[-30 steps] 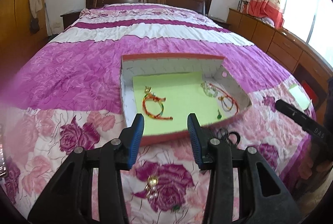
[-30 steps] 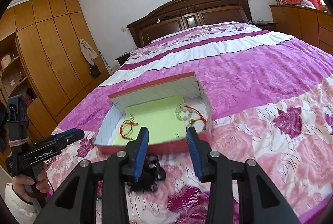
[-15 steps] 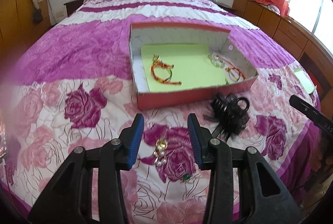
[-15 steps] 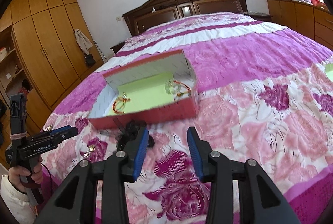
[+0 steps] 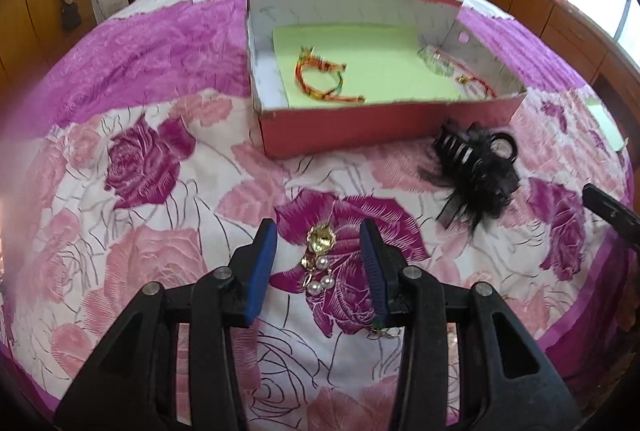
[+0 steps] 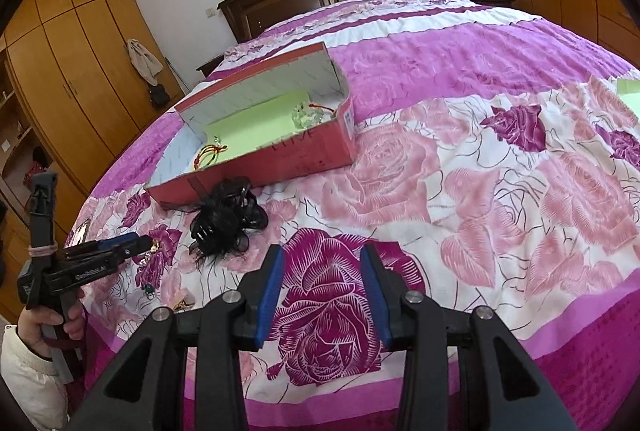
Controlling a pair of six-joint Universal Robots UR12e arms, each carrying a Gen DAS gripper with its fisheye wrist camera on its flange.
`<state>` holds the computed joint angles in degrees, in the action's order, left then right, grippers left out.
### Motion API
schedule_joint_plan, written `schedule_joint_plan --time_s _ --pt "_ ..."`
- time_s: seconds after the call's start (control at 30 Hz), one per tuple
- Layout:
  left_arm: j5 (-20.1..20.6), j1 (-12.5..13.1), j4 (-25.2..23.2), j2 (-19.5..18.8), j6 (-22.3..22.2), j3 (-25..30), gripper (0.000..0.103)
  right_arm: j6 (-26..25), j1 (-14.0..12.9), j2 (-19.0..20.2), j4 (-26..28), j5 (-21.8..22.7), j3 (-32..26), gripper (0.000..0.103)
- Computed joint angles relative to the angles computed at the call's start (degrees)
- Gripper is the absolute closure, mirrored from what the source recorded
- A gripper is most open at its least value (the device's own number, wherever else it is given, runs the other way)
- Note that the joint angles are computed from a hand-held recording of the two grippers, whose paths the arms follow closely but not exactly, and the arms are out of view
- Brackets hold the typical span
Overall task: Organize jewelry
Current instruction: 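Withdraw both tools from the box back toward the remaining jewelry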
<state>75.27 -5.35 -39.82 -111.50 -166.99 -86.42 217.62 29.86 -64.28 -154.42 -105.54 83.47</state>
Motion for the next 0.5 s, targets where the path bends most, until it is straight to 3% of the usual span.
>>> schedule_joint_plan --time_s 0.3,0.4,0.5 --pt "0.9 -0.5 -3.1 -1.1 1.0 1.1 0.073 -0.3 0.1 0.9 0.6 1.5 -1.1 0.057" --pt "-0.2 -0.5 -3.8 -1.2 2.1 1.2 0.095 -0.8 0.2 1.4 1.1 1.9 -1.9 0.057" --pt "-0.8 -0.3 -3.7 -1.2 2.3 1.1 0.102 -1.6 0.3 2.0 1.6 2.2 -3.0 0.057"
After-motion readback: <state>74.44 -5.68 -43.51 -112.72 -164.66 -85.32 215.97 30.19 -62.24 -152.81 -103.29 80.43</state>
